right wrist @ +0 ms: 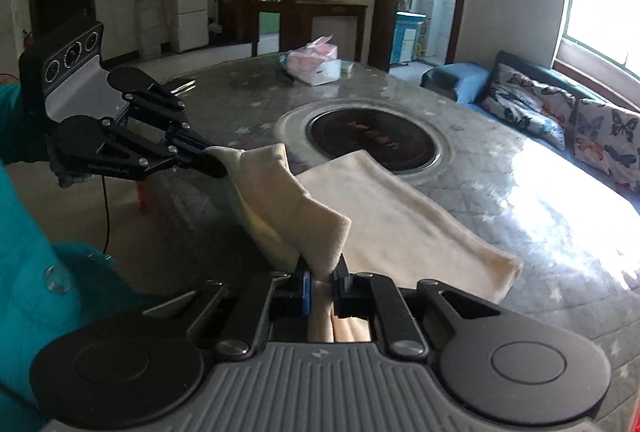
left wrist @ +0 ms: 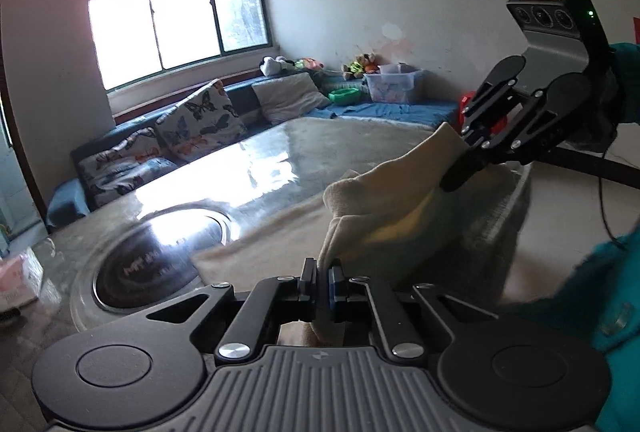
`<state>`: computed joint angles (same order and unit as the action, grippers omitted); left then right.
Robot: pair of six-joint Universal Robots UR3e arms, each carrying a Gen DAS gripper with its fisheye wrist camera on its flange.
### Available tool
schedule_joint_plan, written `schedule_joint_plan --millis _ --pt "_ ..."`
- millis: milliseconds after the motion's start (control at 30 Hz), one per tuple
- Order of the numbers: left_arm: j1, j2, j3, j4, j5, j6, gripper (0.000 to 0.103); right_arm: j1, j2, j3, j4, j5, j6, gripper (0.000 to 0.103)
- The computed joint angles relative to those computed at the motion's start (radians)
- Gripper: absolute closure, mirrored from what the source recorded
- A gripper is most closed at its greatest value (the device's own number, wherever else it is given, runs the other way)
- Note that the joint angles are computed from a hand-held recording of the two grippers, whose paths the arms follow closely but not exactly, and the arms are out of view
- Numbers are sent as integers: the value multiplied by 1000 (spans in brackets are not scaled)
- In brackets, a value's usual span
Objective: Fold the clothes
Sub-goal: 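Lay the hem over toward the collar and open both grippers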
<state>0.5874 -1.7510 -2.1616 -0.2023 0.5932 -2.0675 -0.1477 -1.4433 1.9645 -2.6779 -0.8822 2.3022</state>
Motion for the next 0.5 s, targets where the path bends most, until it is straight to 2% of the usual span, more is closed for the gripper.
schedule_joint_plan --millis 133,233,500 --pt "-84 -186 210 109 60 -145 97 17 101 -137 -4 -19 45 94" --pt "-151 -330 401 139 130 -239 97 43 244 -331 24 -57 65 94" --pt "-307 -710 960 1 417 -457 97 121 677 -933 177 -191 141 94"
